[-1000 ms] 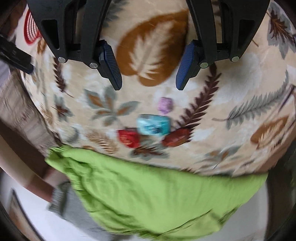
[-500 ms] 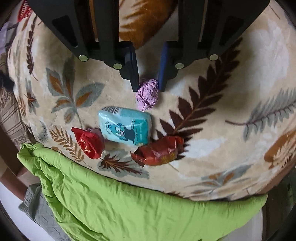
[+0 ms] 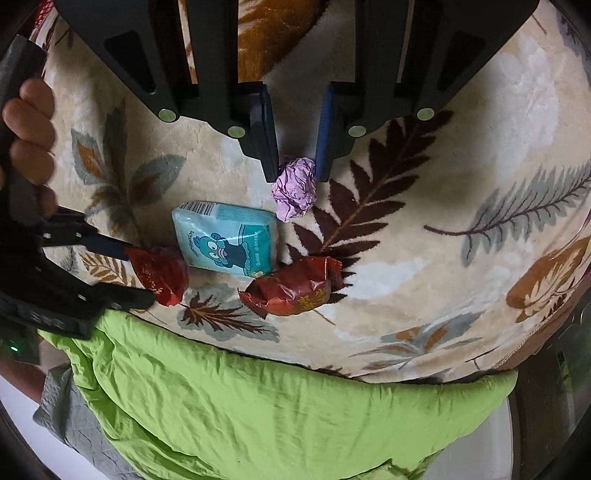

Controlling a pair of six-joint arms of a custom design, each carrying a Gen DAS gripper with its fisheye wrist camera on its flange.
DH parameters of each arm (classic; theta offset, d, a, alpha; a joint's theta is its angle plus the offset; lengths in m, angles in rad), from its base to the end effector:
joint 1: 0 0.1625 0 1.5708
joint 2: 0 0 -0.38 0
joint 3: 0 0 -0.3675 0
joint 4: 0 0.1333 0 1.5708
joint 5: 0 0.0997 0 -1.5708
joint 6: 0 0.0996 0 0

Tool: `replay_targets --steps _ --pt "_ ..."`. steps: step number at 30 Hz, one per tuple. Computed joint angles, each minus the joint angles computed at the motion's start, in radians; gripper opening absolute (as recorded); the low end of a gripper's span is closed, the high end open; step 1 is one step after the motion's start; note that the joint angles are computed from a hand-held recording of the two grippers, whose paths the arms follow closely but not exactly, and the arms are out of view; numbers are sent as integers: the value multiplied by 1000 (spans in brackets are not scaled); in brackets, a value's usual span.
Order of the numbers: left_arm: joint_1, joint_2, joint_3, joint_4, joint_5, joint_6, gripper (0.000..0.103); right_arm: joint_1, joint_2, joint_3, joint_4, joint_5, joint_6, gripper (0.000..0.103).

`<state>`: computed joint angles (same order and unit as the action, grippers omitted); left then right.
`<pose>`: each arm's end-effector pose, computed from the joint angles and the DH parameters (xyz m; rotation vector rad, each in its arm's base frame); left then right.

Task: Collect trash
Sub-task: 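Grasp the pink wrapper with the left tool while the right tool grasps the red candy wrapper, then lift the pink wrapper and red candy wrapper off the bed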

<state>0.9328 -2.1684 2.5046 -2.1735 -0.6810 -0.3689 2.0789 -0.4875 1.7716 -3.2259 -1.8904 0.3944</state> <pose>0.0228 -0.3229 0.3212 0.1669 2.3553 -0.8187 0.3649 -0.4456 -0.0640 0.0781 -2.9351 0.7019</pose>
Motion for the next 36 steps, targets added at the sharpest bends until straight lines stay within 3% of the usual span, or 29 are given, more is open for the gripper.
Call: replay_targets --steps 6,8,9,10,17,23,28,32,36 --pt "4 7 -3 -3 -3 -4 19 15 85 -141 98 -28 -24 66" --pt "6 9 -3 -7 -4 0 19 20 104 -170 117 -46 -37 59" --pt "6 9 -3 -8 -3 2 19 23 110 -180 124 -51 -47 46" --pt "7 9 -3 -10 -3 3 20 22 110 -179 121 -48 -54 45" --pt "-4 0 4 -8 12 10 20 63 35 -39 -8 -90 -98 39" --pt "-69 -65 25 89 64 -44 19 138 -57 137 -104 -141 -109 39" --pt "-163 -178 38 278 118 -144 19 216 -115 265 -153 -211 -83 39" --pt "-267 -292 24 526 163 -292 19 267 -139 332 -176 -267 -55 39" --pt "-392 -388 -20 860 188 -520 19 314 -154 375 -175 -316 -16 39"
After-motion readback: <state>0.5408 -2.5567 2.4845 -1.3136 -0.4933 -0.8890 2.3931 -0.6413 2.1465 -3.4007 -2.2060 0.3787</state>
